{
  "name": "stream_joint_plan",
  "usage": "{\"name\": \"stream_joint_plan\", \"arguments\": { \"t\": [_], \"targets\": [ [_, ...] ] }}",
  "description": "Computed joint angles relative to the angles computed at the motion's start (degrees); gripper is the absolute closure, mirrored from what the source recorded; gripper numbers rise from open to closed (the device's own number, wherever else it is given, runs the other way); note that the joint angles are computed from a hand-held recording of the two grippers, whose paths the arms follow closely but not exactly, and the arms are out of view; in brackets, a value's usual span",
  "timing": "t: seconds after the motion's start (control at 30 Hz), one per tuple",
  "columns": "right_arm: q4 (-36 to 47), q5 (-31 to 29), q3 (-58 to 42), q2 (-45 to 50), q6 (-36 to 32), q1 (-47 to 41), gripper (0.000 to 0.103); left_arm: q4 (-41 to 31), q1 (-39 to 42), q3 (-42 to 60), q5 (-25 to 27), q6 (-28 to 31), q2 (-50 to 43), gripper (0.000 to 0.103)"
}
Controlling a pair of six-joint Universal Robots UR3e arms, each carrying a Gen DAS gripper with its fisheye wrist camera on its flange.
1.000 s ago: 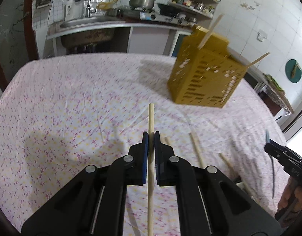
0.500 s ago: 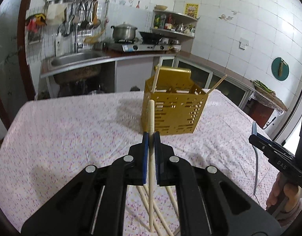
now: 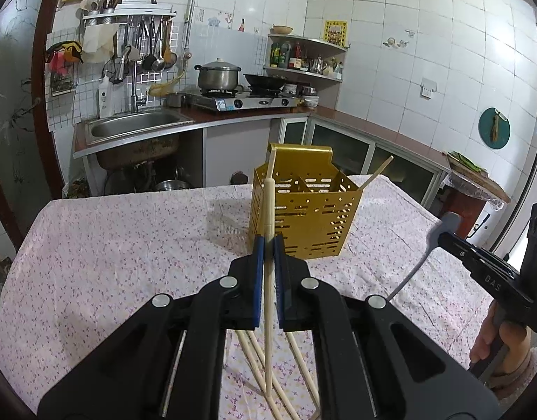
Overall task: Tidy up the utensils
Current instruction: 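Lift and carry the spatula and chopstick toward the yellow holder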
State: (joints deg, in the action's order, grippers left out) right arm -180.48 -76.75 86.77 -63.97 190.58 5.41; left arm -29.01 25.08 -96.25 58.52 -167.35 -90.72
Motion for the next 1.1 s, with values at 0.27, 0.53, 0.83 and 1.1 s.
{"name": "stream_joint_plan", "arguments": {
  "t": [0.27,0.53,0.83,1.1],
  "targets": [
    [2.9,-0.2,-3.6,1.9,-1.3,0.6,0.101,0.7,-0.2,0.6,-0.1,-0.1,-1.5,0.099],
    [2.5,-3.3,-4.0,1.5,-2.9,2.1,0.101,1.9,0.4,-0.1,-0.8,-0.6,-1.3,0.099],
    [2.7,-5.5,-4.5,0.3,-3.3,2.3,0.101,3.2,1.0,-1.0,-1.8,-1.3,-0.1,0.099],
    [3.9,-6.7,-6.0,0.1,-3.8,2.7,0.101,2.9,0.7,0.6,-2.0,-1.5,-0.8,0.099]
  ]
}}
